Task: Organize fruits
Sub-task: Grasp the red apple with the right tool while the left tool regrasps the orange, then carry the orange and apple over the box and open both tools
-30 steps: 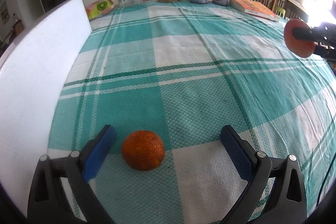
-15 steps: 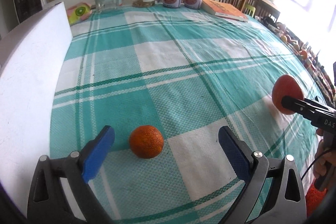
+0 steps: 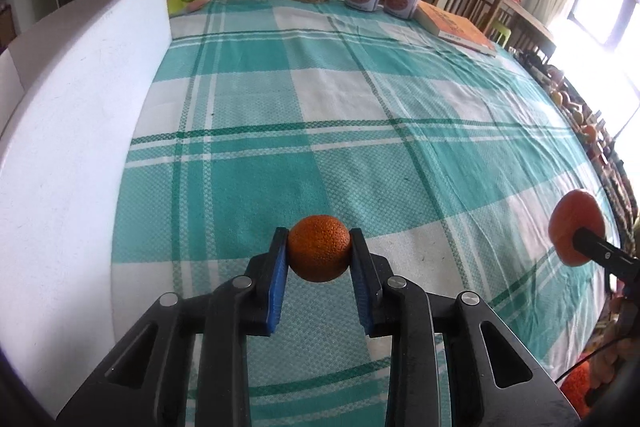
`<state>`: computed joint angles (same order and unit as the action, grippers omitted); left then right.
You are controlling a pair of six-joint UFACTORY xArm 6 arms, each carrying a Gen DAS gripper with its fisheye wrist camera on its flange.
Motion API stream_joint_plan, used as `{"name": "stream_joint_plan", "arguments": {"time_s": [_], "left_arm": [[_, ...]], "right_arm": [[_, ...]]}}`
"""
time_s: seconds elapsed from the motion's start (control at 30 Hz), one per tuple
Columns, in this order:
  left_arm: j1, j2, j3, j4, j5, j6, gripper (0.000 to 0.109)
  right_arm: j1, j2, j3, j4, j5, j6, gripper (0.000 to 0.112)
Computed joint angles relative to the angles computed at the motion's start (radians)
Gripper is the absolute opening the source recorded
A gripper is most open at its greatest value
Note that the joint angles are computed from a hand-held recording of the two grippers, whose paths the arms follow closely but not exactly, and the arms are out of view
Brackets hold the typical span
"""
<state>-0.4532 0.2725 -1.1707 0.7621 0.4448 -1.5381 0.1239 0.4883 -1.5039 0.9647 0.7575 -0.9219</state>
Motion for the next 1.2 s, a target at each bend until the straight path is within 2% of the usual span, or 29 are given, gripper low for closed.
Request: {"name": "stream_joint_plan", "arguments": {"time_s": [0.1, 0.2, 0.27, 0.3, 0.33, 0.43, 0.53, 0.6, 0.67, 0.8, 0.83, 0.87, 0.93, 0.97, 1.03, 1.07, 1.13, 1.2], "left_arm": [[-0.002, -0.156, 0.129, 0.039, -0.159, -0.099, 0.029], [0.0, -0.377, 0.274, 0.128, -0.21, -0.221, 0.029], [0.014, -0.543, 0.374, 0.144, -0.167, -0.252, 0.03], [0.024, -0.623, 0.424, 0.105, -0.13, -0.218, 0.03], [0.034, -0.7, 0.468, 0.053, -0.076, -0.167, 0.03], [0.076, -0.877, 0.564, -0.039, 0.158, -0.063, 0.03], [0.188, -0.958, 0.661, -0.139, 0.288, 0.032, 0.03], [0.269, -0.973, 0.73, -0.194, 0.286, 0.07, 0.03], [0.335, -0.957, 0.781, -0.26, 0.247, 0.122, 0.03], [0.402, -0.915, 0.815, -0.385, 0.183, 0.219, 0.033], [0.398, -0.913, 0.808, -0.364, 0.19, 0.21, 0.043], [0.388, -0.908, 0.796, -0.333, 0.208, 0.196, 0.062], [0.373, -0.915, 0.785, -0.294, 0.242, 0.176, 0.079], [0.362, -0.926, 0.785, -0.277, 0.257, 0.166, 0.079], [0.325, -0.963, 0.781, -0.227, 0.303, 0.144, 0.079], [0.282, -0.973, 0.763, -0.173, 0.36, 0.111, 0.079], [0.147, -0.958, 0.692, -0.055, 0.562, 0.026, 0.081], [-0.004, -0.935, 0.626, 0.039, 0.771, -0.057, 0.089]], "right_arm": [[0.036, -0.043, 0.018, 0.003, 0.051, -0.006, 0.067], [0.108, -0.101, 0.029, 0.019, 0.121, -0.039, 0.067], [0.176, -0.136, 0.023, 0.03, 0.161, -0.065, 0.068], [0.214, -0.15, 0.014, 0.032, 0.178, -0.077, 0.068], [0.254, -0.159, 0.004, 0.034, 0.194, -0.088, 0.068], [0.38, -0.155, -0.059, -0.001, 0.224, -0.098, 0.068], [0.51, -0.077, -0.182, -0.133, 0.234, -0.044, 0.068], [0.58, 0.018, -0.306, -0.262, 0.271, 0.064, 0.068], [0.635, 0.112, -0.422, -0.378, 0.304, 0.164, 0.068], [0.717, 0.254, -0.588, -0.6, 0.312, 0.371, 0.068], [0.733, 0.289, -0.629, -0.649, 0.314, 0.416, 0.068], [0.742, 0.322, -0.672, -0.687, 0.33, 0.458, 0.068], [0.748, 0.389, -0.767, -0.719, 0.39, 0.521, 0.068], [0.742, 0.384, -0.755, -0.699, 0.379, 0.522, 0.069], [0.719, 0.304, -0.629, -0.619, 0.287, 0.482, 0.073], [0.704, 0.256, -0.563, -0.57, 0.245, 0.457, 0.084], [0.673, 0.163, -0.454, -0.479, 0.184, 0.395, 0.095], [0.649, 0.062, -0.339, -0.433, 0.129, 0.347, 0.097]]}}
